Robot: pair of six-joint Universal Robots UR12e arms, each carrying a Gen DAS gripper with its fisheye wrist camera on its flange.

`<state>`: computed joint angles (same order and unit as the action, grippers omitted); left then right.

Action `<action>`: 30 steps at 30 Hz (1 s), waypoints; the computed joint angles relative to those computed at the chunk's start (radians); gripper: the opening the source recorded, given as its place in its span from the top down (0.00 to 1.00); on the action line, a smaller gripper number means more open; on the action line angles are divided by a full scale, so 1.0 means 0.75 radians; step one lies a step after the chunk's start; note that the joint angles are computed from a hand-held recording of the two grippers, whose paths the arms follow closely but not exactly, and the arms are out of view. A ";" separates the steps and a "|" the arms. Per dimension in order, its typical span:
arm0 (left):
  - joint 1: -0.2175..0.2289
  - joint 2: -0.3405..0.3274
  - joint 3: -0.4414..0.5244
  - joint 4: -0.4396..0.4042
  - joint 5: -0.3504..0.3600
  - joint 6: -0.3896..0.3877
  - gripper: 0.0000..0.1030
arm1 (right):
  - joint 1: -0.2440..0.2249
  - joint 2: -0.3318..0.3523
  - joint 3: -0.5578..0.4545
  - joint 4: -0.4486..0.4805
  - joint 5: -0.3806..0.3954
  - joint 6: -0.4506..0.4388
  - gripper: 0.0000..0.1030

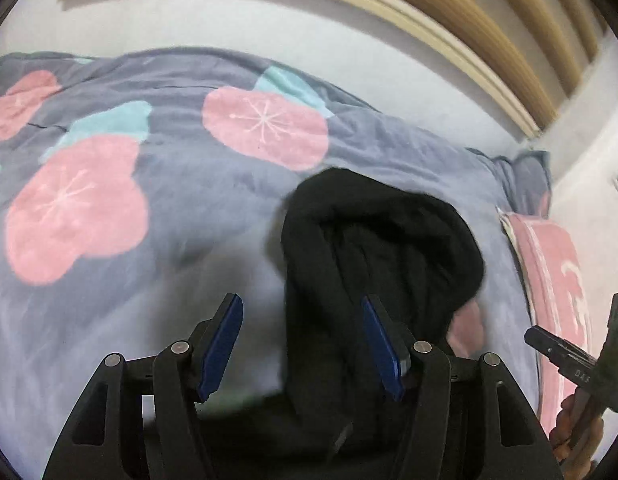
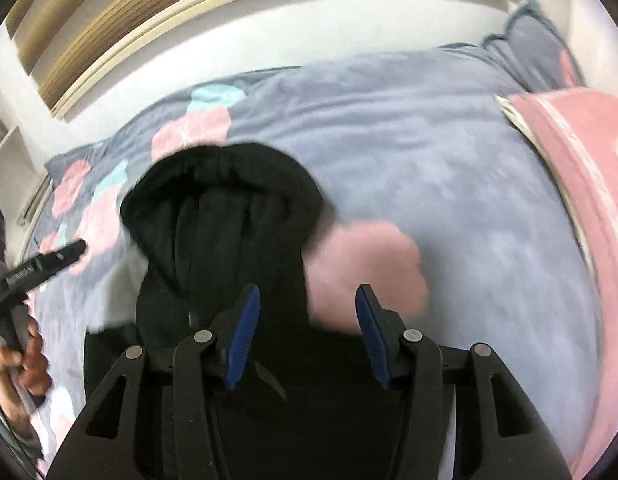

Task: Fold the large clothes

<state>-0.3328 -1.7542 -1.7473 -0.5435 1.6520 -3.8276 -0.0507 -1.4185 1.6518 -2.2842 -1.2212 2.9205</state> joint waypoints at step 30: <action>0.139 0.007 -0.167 -0.011 -0.310 0.160 0.66 | -0.036 0.144 -0.033 0.174 0.100 -0.150 0.82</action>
<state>-0.2288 -1.7489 -1.8729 -0.5519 1.4195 -3.7074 -0.0774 -1.3103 1.6271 -2.1535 -1.1463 2.8077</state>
